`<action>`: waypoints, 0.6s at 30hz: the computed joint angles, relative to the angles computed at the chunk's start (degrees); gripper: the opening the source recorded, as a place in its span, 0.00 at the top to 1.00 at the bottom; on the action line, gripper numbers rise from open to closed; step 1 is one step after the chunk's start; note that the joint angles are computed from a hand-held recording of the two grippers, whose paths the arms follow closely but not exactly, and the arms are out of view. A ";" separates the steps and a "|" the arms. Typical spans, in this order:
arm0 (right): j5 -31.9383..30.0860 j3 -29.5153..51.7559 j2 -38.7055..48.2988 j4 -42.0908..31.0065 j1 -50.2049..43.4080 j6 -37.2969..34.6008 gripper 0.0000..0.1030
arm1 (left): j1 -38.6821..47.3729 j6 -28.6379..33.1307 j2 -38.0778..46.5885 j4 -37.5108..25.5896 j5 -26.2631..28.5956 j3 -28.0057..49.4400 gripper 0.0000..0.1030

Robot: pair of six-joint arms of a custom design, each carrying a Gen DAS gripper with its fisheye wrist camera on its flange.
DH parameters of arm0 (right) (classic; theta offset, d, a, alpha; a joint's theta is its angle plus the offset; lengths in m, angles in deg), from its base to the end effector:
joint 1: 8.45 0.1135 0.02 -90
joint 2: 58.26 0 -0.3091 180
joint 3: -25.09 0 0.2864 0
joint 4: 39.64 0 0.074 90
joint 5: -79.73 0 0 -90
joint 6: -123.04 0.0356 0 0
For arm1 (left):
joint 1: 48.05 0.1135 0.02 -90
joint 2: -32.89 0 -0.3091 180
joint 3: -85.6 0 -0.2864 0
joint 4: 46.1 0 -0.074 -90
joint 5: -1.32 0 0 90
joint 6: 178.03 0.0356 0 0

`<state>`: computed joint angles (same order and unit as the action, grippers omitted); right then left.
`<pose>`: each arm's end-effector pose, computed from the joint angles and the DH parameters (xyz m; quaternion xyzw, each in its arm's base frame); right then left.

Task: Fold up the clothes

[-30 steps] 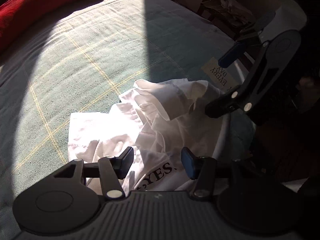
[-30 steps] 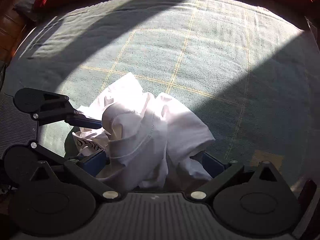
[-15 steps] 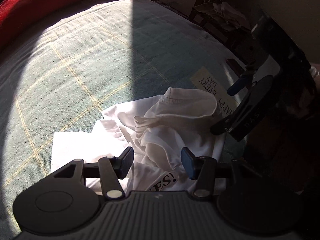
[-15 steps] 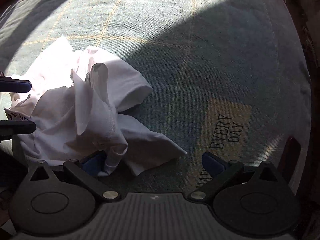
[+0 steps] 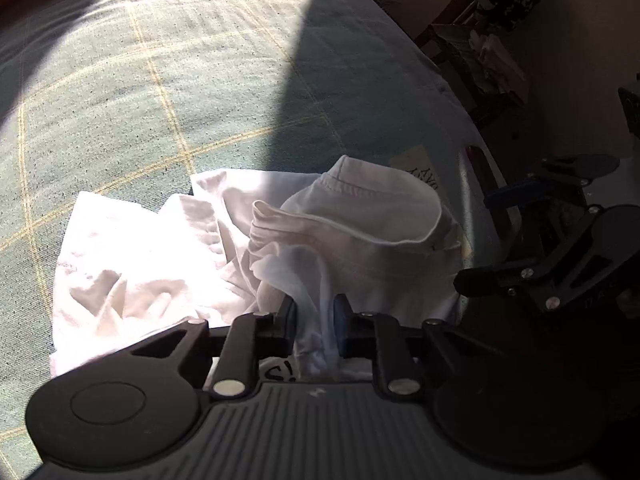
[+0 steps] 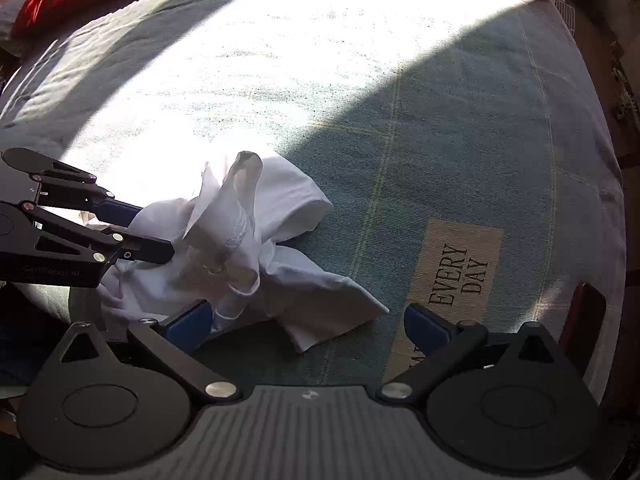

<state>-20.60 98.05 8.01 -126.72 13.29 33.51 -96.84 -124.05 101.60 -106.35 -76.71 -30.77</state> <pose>0.1818 0.0794 0.3223 -0.1906 0.9740 0.1041 0.0646 0.1516 -0.1843 0.2773 0.1302 0.9631 -0.2185 0.0882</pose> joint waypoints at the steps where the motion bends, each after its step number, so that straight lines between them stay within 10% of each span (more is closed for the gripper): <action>1: -0.19 0.19 -0.29 -0.37 -0.50 -0.19 0.00 | -0.07 -0.47 -0.13 0.36 0.34 -0.24 0.84; 9: -0.59 2.41 -0.57 -1.55 -1.56 -1.31 0.00 | 1.22 -2.39 2.53 4.24 3.27 -2.68 0.85; 18: -0.37 3.40 -0.56 -1.72 -0.30 -0.43 0.00 | 1.88 -3.04 -6.37 -10.11 -9.87 3.46 0.98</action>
